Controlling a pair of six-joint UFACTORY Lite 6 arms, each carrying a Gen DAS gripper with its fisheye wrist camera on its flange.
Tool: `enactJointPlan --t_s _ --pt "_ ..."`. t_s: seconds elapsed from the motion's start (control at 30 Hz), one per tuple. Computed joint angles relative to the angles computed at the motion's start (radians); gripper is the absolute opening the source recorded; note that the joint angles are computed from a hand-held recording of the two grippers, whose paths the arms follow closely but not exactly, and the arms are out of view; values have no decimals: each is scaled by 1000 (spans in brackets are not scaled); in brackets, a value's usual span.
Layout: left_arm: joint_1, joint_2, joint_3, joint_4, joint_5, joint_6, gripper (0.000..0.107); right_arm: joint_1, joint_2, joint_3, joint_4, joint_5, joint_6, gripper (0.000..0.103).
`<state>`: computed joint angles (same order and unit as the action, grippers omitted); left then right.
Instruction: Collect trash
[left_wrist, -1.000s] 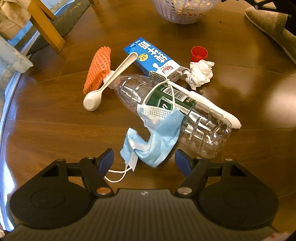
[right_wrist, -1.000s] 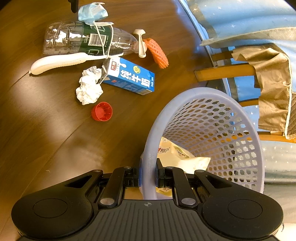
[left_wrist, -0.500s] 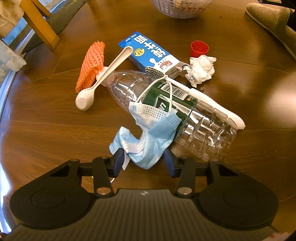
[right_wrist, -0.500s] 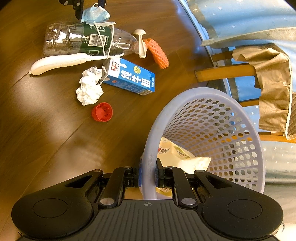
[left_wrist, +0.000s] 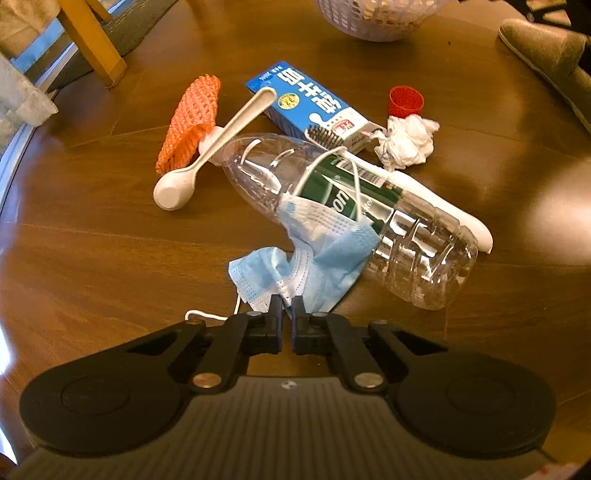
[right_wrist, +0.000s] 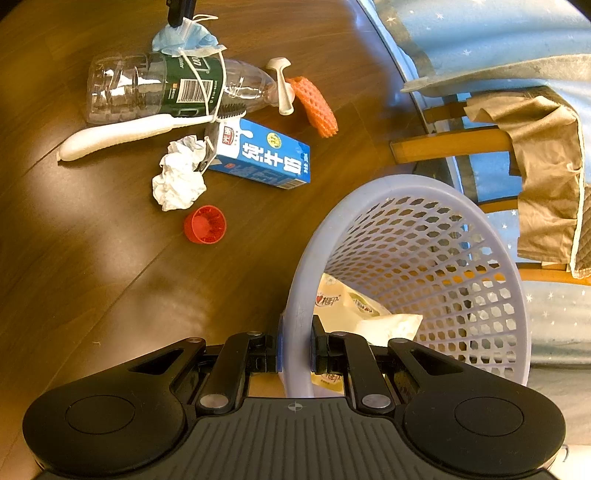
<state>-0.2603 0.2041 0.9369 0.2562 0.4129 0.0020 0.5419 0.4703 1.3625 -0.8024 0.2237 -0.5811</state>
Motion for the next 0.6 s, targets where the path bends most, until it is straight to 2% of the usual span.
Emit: enactJointPlan --t_s 0.6 --pt "44 -202 48 -80 164 -23 0 11 -2 -7 -25 8 27 10"
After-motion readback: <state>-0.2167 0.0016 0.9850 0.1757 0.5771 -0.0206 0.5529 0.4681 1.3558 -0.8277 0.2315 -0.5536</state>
